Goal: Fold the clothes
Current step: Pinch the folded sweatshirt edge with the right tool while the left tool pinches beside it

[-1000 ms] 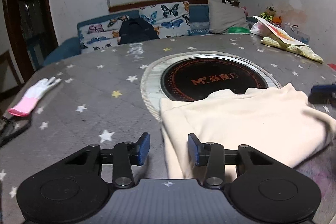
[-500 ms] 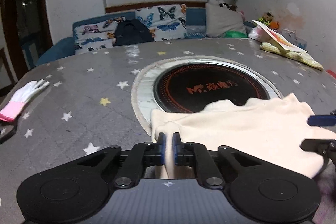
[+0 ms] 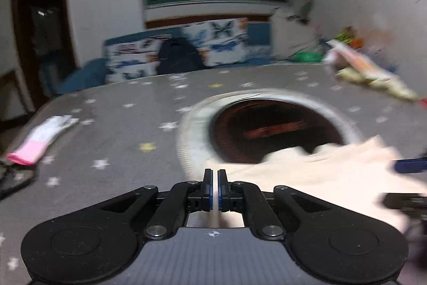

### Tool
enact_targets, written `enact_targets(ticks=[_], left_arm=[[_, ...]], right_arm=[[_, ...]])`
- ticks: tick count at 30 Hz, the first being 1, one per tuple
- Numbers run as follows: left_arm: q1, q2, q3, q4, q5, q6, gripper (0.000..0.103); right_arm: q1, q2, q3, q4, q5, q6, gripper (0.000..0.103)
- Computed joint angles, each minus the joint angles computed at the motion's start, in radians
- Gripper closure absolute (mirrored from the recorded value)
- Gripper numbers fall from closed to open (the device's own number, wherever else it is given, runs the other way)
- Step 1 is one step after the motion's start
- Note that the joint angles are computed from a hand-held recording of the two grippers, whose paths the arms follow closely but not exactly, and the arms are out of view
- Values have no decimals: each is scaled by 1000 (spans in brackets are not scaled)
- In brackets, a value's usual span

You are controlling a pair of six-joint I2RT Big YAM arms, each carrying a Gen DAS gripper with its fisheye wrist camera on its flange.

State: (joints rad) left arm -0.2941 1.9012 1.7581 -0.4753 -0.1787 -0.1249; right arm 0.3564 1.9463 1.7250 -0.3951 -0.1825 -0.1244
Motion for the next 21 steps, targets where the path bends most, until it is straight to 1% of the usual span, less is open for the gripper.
enact_targets(ticks=[2, 3, 5, 7, 9, 11, 12, 15, 17, 18, 20, 21], left_arm=[[0, 7, 17, -19, 74, -3, 99], [-3, 17, 30, -31, 87, 3, 99], [-8, 41, 54, -54, 86, 18, 99], [-6, 69, 85, -88, 73, 16, 99], [-1, 74, 78, -82, 62, 12, 96], [4, 69, 63, -67, 62, 10, 96], [6, 66, 56, -62, 68, 9, 96], [9, 60, 49, -56, 69, 12, 96], [8, 61, 55, -63, 69, 6, 96], [6, 61, 58, -61, 68, 5, 93], [-1, 64, 67, -57, 69, 10, 89], [-3, 69, 78, -59, 75, 12, 89]], right_arm=[[-3, 26, 61, -37, -23, 27, 48], [-4, 46, 102, -66, -32, 33, 51], [-5, 88, 190, -127, -48, 43, 54], [-1, 144, 285, -186, -49, 41, 58], [1, 197, 368, -238, -40, 34, 62], [4, 248, 446, -291, -21, 30, 65], [4, 266, 472, -313, -5, 34, 68], [0, 277, 485, -320, 14, 53, 71], [0, 275, 488, -323, 36, 52, 71], [0, 273, 488, -323, 44, 52, 71], [4, 259, 476, -306, 31, 43, 71], [8, 259, 481, -305, 22, 37, 71]])
